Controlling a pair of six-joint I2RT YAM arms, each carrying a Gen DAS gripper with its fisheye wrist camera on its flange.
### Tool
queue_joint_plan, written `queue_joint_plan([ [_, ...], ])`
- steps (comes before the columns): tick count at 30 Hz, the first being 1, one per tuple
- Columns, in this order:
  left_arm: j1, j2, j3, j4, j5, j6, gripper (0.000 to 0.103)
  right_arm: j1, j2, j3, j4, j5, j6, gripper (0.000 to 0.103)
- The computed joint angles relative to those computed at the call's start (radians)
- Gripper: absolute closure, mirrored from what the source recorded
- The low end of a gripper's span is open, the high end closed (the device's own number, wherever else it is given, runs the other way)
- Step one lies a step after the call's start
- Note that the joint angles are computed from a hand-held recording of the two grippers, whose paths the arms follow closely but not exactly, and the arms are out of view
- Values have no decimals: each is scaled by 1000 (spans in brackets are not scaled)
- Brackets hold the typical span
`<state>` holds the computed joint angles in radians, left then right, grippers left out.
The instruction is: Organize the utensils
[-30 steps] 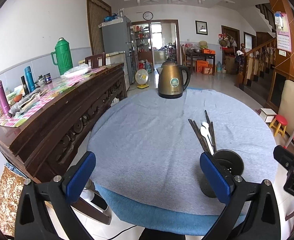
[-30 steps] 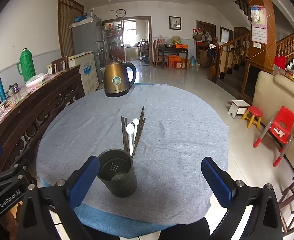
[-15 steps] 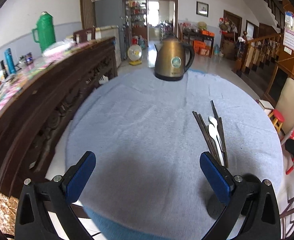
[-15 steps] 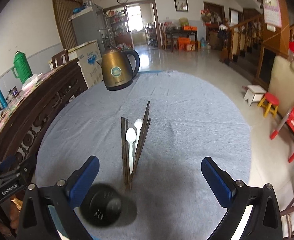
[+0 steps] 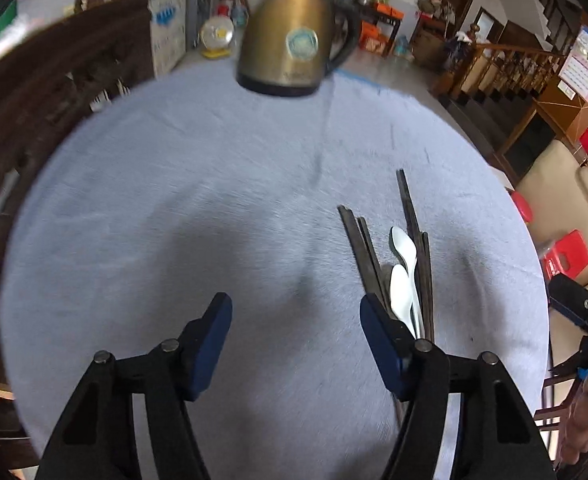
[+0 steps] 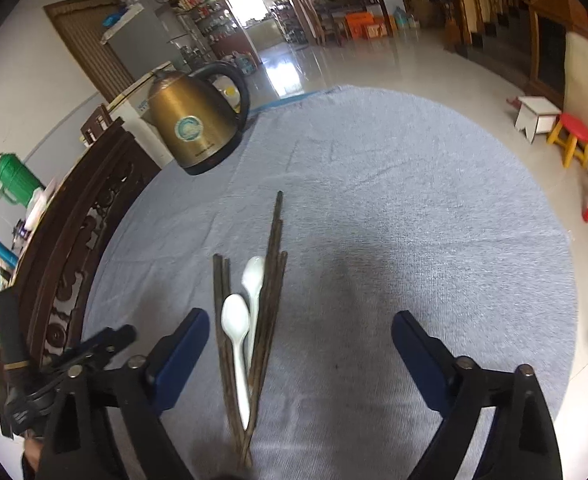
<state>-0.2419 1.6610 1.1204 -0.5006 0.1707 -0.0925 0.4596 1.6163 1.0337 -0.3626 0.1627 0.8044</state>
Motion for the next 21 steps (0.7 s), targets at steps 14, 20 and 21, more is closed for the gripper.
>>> queue_joint_plan([
  [14,-102,294,185,24,-53,-40,36,-104,56,-121,183,-112,-47,16],
  [20,-117,340,237,30,-107,24,35,-127,98,-115,212,-140,-57,16],
  [21,-114,348,248,24,-101,39,35,-130,110,-108,215,-142,-63,16],
])
